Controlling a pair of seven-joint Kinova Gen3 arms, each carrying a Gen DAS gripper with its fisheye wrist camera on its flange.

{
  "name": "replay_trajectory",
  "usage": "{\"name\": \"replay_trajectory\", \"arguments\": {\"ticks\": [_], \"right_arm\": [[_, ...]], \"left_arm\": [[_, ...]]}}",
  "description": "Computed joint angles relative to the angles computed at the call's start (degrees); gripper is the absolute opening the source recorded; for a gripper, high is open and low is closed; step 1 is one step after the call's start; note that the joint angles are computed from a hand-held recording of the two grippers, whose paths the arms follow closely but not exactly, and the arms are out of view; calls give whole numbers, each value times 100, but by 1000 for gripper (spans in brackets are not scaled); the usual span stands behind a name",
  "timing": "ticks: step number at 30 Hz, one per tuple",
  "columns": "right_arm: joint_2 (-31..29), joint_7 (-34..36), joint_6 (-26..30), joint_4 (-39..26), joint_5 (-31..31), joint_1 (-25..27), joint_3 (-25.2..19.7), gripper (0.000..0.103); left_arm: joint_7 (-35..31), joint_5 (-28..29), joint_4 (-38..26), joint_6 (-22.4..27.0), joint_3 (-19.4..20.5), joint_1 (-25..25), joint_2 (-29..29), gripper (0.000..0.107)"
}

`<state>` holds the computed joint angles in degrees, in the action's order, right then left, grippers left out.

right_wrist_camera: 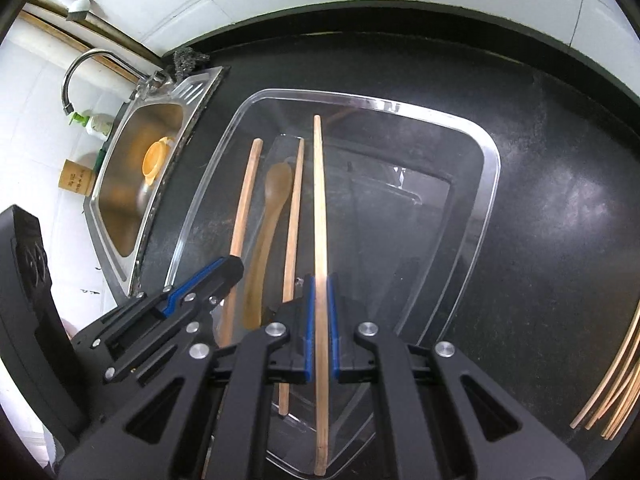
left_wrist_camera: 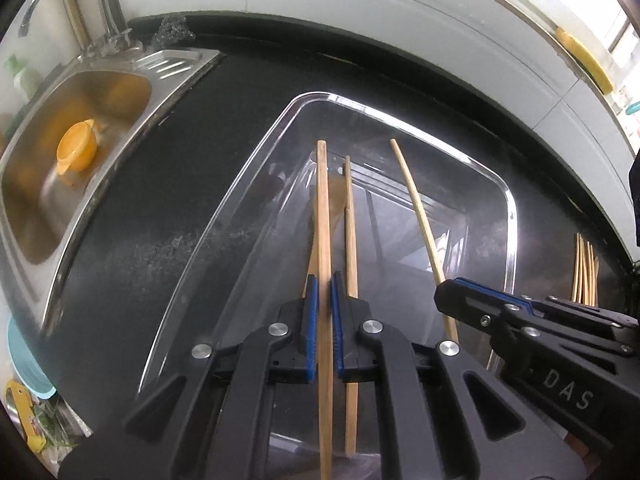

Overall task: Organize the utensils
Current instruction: 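Carry both chopsticks to the clear tray and open both tools, then grasp a chopstick with the left tool while the right tool grasps a spoon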

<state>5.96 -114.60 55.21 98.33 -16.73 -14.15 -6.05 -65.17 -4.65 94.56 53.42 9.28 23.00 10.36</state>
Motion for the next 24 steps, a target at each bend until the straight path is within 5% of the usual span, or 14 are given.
{"name": "replay_trajectory", "arguments": {"ticks": [5,6,7,8,9,14,24], "right_arm": [[-176,105,-84,120,-176,246,-42,11],[-250,95,-66,130,-144,300,-33,42],[-415,-8,-141,197,-19,248,69,62],[-639,-169,-308,318,176,217,128,93],[-814,-237,-381,400,279,292,112,94],[-1615,-167,-176,670,270,539,392,94],[-3146,-715,1128,813,1561,906,-185,94]], "left_arm": [[-67,-63,34,-60,-6,1,-27,8],[-62,-100,18,-17,-12,5,-53,20],[-56,-142,24,-12,-13,8,-102,53],[30,-256,61,-31,-39,51,-209,73],[36,-276,127,-116,-31,20,-311,89],[-289,219,216,-66,-17,-281,-797,97],[418,-379,87,137,600,95,-1140,97]]}}
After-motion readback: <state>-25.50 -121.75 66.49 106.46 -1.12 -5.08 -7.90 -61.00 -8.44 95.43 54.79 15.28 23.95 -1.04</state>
